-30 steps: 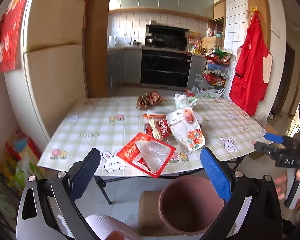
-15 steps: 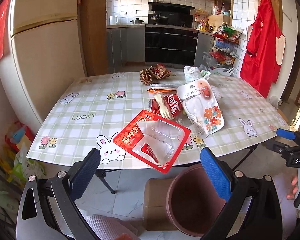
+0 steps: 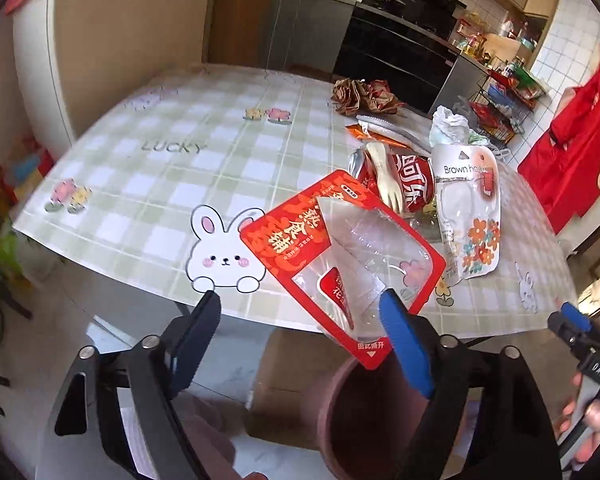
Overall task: Collect trash
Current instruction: 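Reach the left gripper to the red-and-clear plastic tray and grasp it, then lift the red tray with the left gripper while the right gripper grasps the white plastic bag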
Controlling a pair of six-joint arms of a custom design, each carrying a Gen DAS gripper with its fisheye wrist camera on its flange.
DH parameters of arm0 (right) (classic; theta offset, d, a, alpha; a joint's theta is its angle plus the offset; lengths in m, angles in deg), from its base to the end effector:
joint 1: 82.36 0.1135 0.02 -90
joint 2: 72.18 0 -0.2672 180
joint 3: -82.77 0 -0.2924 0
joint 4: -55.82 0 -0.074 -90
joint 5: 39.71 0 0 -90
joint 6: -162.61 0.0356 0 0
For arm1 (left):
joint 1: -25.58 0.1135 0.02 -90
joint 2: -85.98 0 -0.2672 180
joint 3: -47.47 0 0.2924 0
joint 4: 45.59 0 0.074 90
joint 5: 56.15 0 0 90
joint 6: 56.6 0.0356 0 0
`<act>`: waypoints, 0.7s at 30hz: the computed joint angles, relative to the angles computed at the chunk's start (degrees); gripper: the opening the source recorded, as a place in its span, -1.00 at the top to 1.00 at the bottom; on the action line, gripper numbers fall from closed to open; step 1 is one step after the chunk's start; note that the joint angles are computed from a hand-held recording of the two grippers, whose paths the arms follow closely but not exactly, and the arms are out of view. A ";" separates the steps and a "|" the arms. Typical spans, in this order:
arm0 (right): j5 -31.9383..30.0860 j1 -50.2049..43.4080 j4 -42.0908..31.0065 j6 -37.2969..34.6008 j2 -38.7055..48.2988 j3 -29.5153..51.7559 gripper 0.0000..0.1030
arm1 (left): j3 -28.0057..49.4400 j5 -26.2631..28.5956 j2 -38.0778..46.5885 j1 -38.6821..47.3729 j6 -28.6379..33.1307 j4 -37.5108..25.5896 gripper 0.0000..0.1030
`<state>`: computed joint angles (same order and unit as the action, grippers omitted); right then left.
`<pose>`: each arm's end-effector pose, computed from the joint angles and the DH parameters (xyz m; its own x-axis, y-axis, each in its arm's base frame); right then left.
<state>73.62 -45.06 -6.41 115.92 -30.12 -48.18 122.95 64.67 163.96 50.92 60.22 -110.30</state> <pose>0.1459 0.0934 0.2404 -0.7340 0.2326 -0.6380 0.1741 0.9726 0.1543 0.2762 0.1106 0.2657 -0.8285 0.0364 -0.5588 0.2080 0.9465 -0.2468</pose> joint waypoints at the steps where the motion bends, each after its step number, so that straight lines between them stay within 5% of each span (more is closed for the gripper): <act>1: -0.96 -1.25 1.45 -1.26 0.92 0.04 -0.89 | 0.91 0.69 1.80 -0.28 -1.10 -0.85 -0.44; 14: -7.96 -11.93 11.44 -15.86 10.53 4.38 -0.89 | 3.30 0.71 12.49 -4.64 -8.22 -1.15 -0.29; 18: -11.92 -17.95 12.95 -20.95 11.25 6.89 -0.89 | 3.73 1.24 13.81 -4.67 -9.43 -0.13 -0.16; 21: -14.25 -25.05 14.89 -29.01 16.50 12.80 -0.89 | 4.81 1.76 14.83 -4.45 -9.92 -0.20 0.13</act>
